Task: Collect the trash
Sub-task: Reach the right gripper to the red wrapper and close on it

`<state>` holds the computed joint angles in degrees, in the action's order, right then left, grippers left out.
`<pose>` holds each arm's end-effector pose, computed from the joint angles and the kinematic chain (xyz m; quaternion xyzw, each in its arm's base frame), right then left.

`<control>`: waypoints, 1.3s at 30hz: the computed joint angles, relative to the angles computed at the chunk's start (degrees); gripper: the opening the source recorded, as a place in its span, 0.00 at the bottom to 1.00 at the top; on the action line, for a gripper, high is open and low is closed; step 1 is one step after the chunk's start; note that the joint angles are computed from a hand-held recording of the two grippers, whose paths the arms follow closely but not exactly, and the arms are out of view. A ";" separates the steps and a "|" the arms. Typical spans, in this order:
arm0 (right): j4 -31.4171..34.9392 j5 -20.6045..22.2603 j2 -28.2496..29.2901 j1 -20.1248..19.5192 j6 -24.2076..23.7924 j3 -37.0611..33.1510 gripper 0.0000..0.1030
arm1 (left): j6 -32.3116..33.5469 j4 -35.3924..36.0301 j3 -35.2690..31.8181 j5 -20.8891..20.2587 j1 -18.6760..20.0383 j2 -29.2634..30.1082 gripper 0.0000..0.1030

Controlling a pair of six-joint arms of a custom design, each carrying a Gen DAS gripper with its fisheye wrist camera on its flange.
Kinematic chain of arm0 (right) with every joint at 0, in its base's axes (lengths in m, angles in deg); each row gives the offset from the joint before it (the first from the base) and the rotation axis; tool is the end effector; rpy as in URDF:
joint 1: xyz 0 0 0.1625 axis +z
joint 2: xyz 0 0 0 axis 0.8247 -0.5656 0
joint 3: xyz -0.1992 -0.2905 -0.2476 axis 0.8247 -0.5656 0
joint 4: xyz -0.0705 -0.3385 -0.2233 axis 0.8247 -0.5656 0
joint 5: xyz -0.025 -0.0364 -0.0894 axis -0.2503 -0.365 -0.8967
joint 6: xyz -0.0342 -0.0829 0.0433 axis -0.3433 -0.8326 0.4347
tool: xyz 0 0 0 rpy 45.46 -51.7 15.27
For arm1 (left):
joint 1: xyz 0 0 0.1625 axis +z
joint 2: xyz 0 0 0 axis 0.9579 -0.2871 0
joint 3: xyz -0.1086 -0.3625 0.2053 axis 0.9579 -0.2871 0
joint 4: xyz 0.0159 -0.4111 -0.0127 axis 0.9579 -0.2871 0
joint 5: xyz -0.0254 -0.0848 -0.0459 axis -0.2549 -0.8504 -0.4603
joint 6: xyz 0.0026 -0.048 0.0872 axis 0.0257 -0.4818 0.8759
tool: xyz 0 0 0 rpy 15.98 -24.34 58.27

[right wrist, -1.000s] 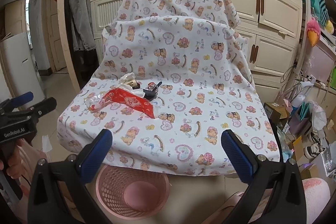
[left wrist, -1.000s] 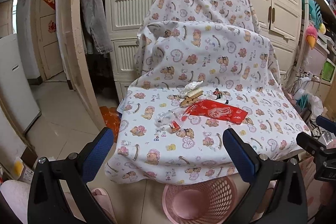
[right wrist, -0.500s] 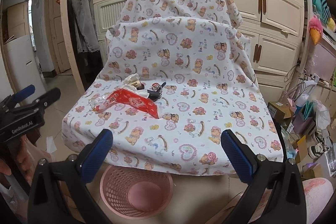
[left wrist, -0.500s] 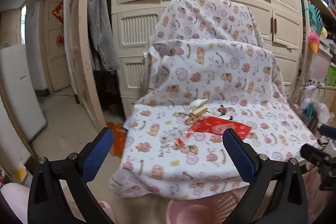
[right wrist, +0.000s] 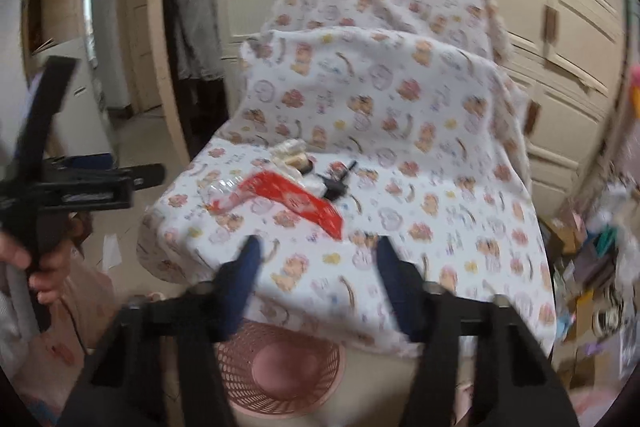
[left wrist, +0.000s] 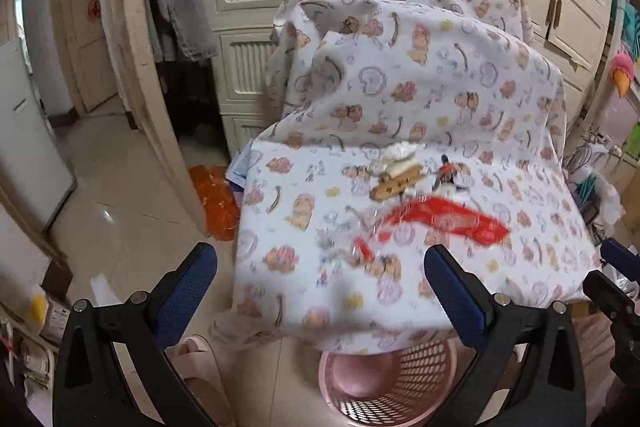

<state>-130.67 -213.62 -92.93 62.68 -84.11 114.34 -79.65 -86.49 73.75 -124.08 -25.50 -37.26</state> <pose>0.3235 -0.4680 0.2239 0.2020 -0.8422 0.3874 0.3161 -0.2510 -0.5831 0.2884 0.2252 0.8757 -0.3163 0.2871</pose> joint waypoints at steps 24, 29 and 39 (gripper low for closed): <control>18.82 8.20 9.61 -10.11 2.57 -14.80 0.10 | 4.11 -4.99 -10.44 -8.21 6.47 9.05 0.98; 20.17 11.45 7.13 -8.93 0.16 -11.45 0.03 | 5.55 -7.36 -9.01 -7.27 5.50 8.37 0.98; 11.63 5.39 2.31 -9.28 6.49 -5.84 0.03 | 3.61 -7.66 -7.13 -6.75 5.30 7.61 0.98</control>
